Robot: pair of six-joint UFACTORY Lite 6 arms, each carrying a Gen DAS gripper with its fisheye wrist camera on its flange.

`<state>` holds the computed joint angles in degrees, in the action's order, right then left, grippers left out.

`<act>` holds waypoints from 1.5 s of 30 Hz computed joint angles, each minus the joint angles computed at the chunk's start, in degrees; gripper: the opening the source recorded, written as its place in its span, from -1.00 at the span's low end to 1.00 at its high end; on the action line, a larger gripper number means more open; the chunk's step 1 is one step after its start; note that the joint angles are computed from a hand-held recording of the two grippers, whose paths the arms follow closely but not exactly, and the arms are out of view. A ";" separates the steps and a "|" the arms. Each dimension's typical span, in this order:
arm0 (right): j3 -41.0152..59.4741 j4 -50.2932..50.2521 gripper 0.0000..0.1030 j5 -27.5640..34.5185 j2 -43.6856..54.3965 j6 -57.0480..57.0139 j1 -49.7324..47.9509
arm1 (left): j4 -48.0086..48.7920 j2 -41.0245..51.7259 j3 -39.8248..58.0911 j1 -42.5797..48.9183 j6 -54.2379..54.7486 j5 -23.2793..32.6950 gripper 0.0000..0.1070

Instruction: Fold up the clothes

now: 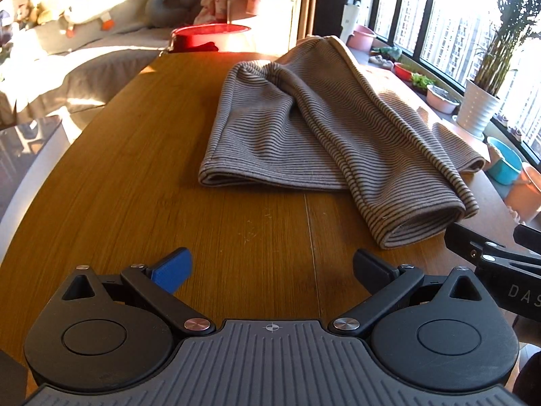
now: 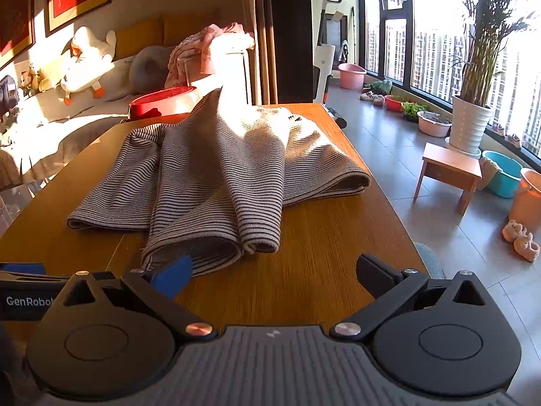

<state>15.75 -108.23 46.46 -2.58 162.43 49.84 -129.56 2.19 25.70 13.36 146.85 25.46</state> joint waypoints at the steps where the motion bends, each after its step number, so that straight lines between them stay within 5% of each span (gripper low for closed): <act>1: 0.24 0.08 1.00 -0.06 0.45 -0.04 -0.01 | 0.13 0.29 0.08 0.27 0.22 0.43 0.93; 12: 0.50 1.34 1.00 -0.98 0.07 -1.18 0.22 | -8.37 2.36 0.31 -2.11 8.09 -0.37 0.93; 45: 1.58 3.57 1.00 -1.59 1.59 -3.97 1.01 | -10.12 1.88 0.28 -2.15 9.36 -1.50 0.93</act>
<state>17.33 -104.66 44.87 -0.99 158.46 50.85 -139.67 4.07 25.98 11.21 156.21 23.96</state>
